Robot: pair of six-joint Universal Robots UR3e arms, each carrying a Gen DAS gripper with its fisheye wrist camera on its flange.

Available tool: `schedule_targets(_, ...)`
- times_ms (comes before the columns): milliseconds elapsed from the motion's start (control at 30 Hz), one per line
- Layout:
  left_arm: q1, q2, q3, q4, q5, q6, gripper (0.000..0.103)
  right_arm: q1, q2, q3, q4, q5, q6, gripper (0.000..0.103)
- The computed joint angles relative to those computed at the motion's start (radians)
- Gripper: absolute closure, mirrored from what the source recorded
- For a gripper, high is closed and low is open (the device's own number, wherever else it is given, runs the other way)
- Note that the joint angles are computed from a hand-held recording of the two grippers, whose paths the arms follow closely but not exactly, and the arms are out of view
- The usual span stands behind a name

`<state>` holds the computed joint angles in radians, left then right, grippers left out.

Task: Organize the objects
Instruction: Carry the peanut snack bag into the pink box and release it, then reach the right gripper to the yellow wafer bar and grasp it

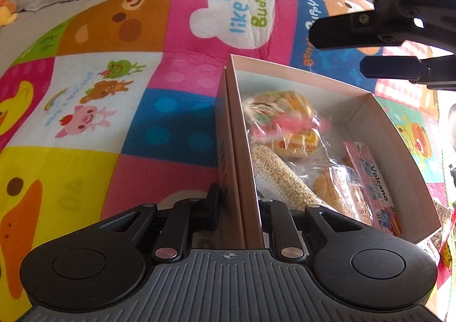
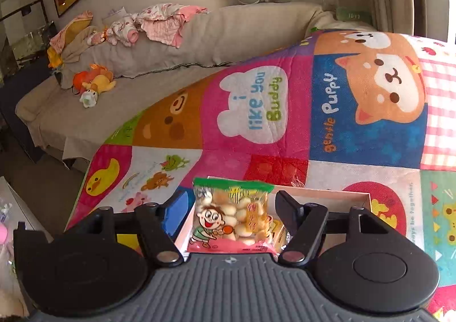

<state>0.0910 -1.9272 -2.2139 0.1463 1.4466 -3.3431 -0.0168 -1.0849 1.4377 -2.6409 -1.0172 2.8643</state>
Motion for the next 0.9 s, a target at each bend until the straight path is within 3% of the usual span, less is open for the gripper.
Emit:
schedule_targets(167,-0.007,-0.008,-0.003,0.019,0.010,-0.011,0.084,-0.118,-0.125,0.207,-0.090,0.032,-0.110,0.030)
schedule_targets(367,-0.010,-0.012,-0.008,0.035,0.016,-0.028,0.084,-0.377,-0.325,0.550,-0.235,0.081,-0.294,0.021)
schedule_targets(567,-0.027,-0.008,0.007,0.009,0.042,-0.051,0.085,-0.586,-0.397,0.712,-0.163,0.147,-0.456,0.019)
schedule_targets(700,-0.041,-0.003,0.010,-0.003,0.063,-0.056,0.086,-0.647,-0.418,0.799,-0.114,0.187,-0.593,0.019)
schedule_targets(800,-0.046,0.004,0.014,-0.022,0.069,-0.050,0.086,-0.675,-0.463,0.918,-0.164,0.205,-0.717,0.019)
schedule_targets(900,-0.047,0.010,0.020,-0.041,0.071,-0.053,0.086,-0.725,-0.500,0.993,-0.214,0.261,-0.764,0.019)
